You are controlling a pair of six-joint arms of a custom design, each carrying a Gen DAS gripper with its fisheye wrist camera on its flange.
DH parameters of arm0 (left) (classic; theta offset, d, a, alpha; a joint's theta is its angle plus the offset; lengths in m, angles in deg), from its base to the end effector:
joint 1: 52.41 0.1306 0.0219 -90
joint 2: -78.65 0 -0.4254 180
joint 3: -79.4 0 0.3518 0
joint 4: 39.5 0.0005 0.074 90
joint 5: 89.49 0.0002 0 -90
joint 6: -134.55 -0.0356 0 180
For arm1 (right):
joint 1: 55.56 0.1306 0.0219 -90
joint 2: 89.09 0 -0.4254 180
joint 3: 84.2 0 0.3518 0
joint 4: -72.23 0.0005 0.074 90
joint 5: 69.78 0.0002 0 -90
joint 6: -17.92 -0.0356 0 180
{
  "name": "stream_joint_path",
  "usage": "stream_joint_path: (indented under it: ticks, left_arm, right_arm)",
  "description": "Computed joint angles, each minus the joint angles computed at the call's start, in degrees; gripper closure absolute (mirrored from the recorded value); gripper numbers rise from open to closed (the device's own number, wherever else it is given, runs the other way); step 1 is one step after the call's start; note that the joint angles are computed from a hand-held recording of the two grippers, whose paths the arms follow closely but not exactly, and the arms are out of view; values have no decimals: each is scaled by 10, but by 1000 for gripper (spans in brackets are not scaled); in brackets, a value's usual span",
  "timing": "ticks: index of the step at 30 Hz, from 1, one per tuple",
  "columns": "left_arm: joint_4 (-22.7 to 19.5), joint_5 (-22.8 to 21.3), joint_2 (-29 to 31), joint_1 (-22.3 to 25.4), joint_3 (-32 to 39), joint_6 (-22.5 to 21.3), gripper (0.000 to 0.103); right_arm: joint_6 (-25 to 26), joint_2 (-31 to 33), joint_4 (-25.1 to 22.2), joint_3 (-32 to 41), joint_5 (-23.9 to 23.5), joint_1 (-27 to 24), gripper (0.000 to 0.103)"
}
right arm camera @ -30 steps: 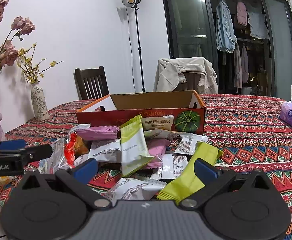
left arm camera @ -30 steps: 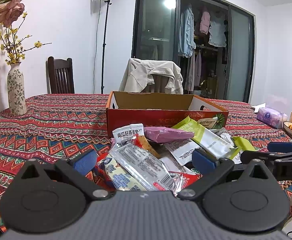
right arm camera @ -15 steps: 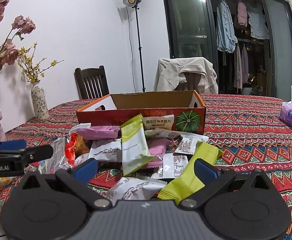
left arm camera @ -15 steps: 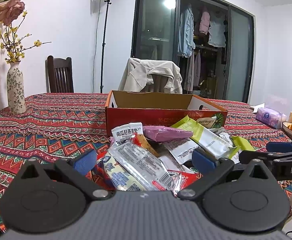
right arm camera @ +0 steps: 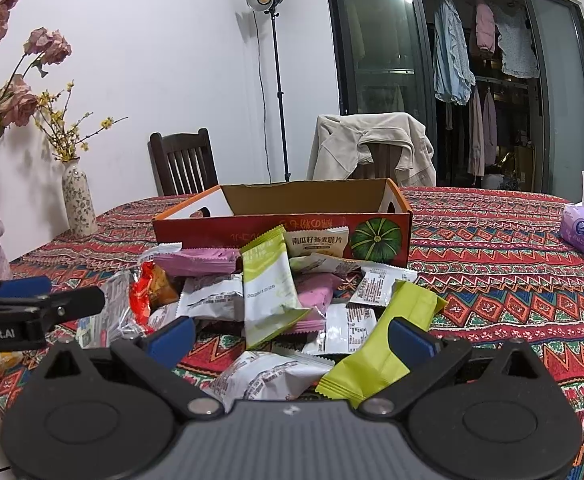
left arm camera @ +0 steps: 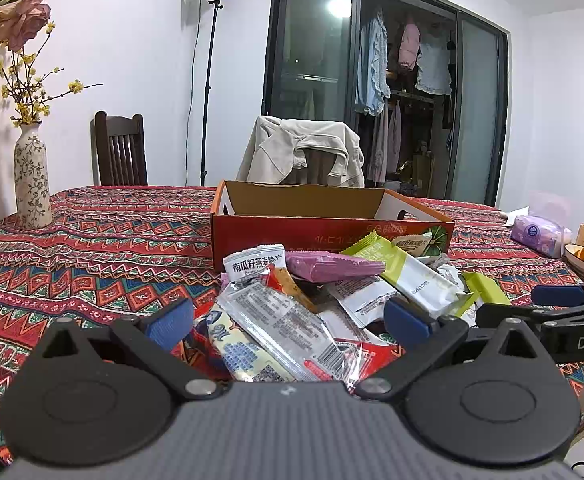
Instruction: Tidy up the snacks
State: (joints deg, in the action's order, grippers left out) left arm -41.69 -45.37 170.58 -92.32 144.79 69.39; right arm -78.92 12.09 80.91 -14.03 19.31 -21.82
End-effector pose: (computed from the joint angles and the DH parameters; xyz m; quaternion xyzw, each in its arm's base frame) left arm 0.3516 -0.2615 0.3509 -0.0930 0.8116 0.0320 0.5759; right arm 0.4217 0.2818 0.3249 -0.1975 0.8068 0.1993 0.5199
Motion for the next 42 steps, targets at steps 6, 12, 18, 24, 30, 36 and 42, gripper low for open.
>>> stream_joint_path:
  ticks: [6,12,18,24,30,36,42]
  left_arm:
    - [1,1,0,0,-1,1,0]
    - [2,0,0,0,-1,1,0]
    - [2,0,0,-1,-2,2,0]
    - [2,0,0,-2,-3,3,0]
    - [-2,-1,0,-3,-3,8,0]
    - [-20,3,4,5,8,13,0]
    - [-66,1,20,20,37,28,0]
  right_arm:
    - [0,0,-1,0,1,0,0]
    - [1,0,0,0,1,1,0]
    - [1,-1,0,-1,1,1,0]
    - [1,-1,-1,-1,2,1,0]
    - [1,0,-1,-1,2,1,0]
    - [0,0,-2,-3,-1,-1,0]
    - [-2,3,-7,1,-4,-2,0]
